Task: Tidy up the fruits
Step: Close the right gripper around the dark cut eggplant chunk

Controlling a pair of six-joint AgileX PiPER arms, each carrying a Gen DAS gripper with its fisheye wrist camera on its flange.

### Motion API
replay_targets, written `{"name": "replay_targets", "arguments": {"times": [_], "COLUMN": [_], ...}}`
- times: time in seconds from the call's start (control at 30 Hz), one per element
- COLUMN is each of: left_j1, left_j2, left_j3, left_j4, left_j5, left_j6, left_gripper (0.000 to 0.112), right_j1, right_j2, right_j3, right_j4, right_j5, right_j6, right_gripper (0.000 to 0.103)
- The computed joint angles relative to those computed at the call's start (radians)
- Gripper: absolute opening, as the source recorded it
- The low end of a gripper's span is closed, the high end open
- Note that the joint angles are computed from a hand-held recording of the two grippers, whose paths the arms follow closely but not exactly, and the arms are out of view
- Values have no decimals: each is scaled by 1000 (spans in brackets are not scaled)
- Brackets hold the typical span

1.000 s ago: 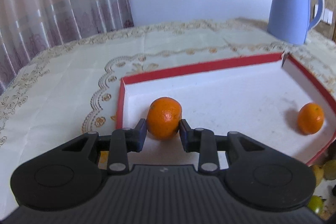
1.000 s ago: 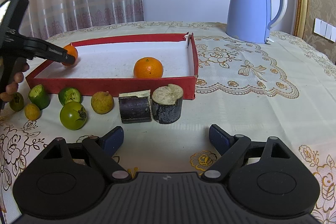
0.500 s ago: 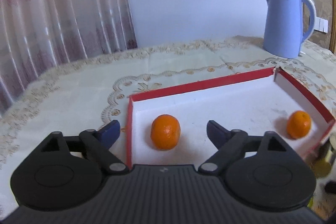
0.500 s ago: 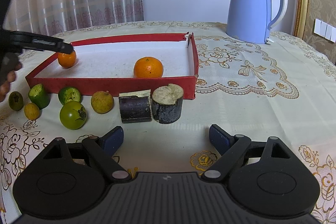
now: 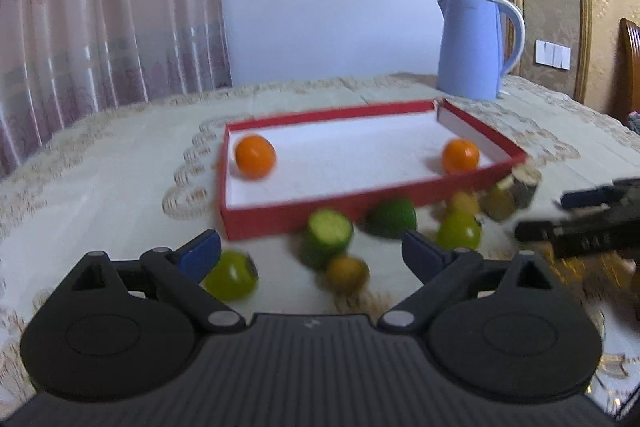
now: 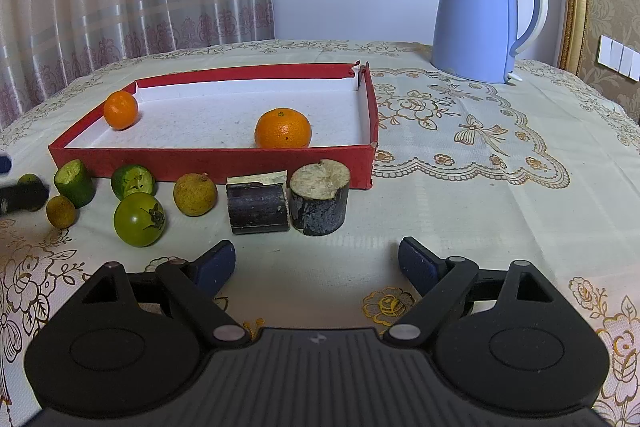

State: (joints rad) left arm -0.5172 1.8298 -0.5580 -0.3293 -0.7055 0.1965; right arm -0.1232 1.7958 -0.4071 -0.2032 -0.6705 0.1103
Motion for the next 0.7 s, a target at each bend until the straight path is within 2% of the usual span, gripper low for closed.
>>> {"name": "replay_targets", "arguments": {"times": [0.1, 0.33, 0.37, 0.43, 0.5, 0.6, 0.7], "left_j1": [-29, 26, 33, 37, 40, 33, 40], "left_j2": [24, 61, 58, 65, 71, 75, 74], "left_j3": [8, -8, -7, -11, -13, -14, -19], "left_j4": [-76, 4, 18, 10, 17, 3, 16], "left_j5": [-16, 37, 42, 45, 44, 38, 50], "left_j6": [48, -39, -49, -53, -60, -46, -59], "left_gripper": [97, 99, 100, 103, 103, 103, 103], "right_j1": [-1, 10, 13, -25, -54, -66, -61], "right_j2": [1, -2, -2, -2, -4, -7, 2], "right_j3": [0, 7, 16, 38, 43, 5, -18], "right_j4": [-2, 30, 55, -4, -24, -1, 46], "right_j5": [-1, -11, -31, -87, -107, -34, -21], "right_j6": [1, -13, -24, 31, 73, 97, 46], "right_gripper": [89, 89, 89, 89, 89, 89, 89]}}
